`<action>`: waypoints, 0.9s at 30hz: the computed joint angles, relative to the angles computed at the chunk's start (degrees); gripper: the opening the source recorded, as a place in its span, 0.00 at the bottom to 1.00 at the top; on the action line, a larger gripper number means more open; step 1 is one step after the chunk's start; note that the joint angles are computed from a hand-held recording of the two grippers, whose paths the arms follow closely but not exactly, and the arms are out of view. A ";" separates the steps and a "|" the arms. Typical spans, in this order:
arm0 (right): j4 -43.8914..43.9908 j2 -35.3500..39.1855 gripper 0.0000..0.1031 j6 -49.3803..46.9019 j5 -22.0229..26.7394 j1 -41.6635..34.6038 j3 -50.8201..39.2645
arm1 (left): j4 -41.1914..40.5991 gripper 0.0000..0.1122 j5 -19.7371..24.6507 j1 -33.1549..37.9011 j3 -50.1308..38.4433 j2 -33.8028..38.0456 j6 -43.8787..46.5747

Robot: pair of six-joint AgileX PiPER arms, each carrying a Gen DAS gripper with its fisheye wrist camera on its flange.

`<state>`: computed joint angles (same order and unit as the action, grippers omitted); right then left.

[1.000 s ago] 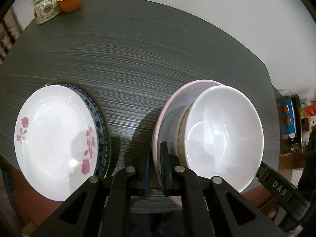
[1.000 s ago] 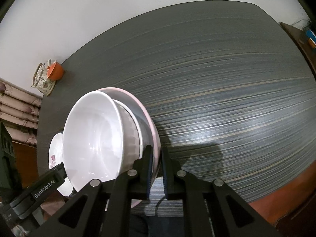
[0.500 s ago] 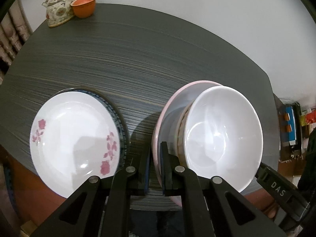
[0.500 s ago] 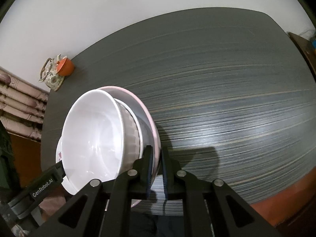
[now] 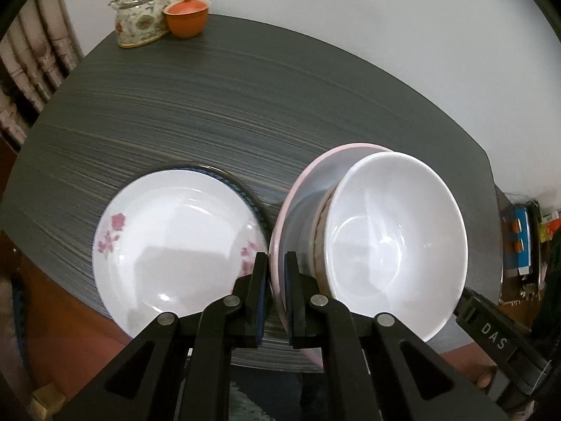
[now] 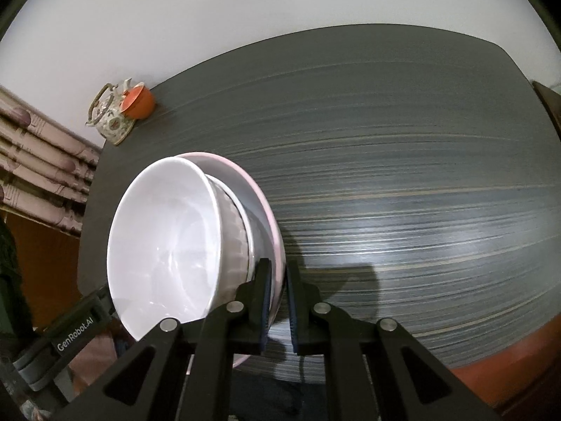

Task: Organize plates and bowls
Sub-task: 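Lift the bowl stack with both tools and carry it over the flower plates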

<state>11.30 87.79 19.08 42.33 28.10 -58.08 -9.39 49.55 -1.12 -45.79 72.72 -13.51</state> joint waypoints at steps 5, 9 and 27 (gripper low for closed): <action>-0.58 0.69 0.09 1.22 0.64 2.63 -1.76 | 0.46 0.04 1.35 2.80 -0.56 -1.07 0.37; -1.40 1.87 0.09 2.82 1.26 5.04 -3.79 | -0.12 0.04 2.62 6.37 -0.41 -2.38 2.61; -2.47 8.01 0.09 6.06 3.66 13.82 -10.90 | -3.60 0.04 6.31 25.13 0.98 -4.87 15.66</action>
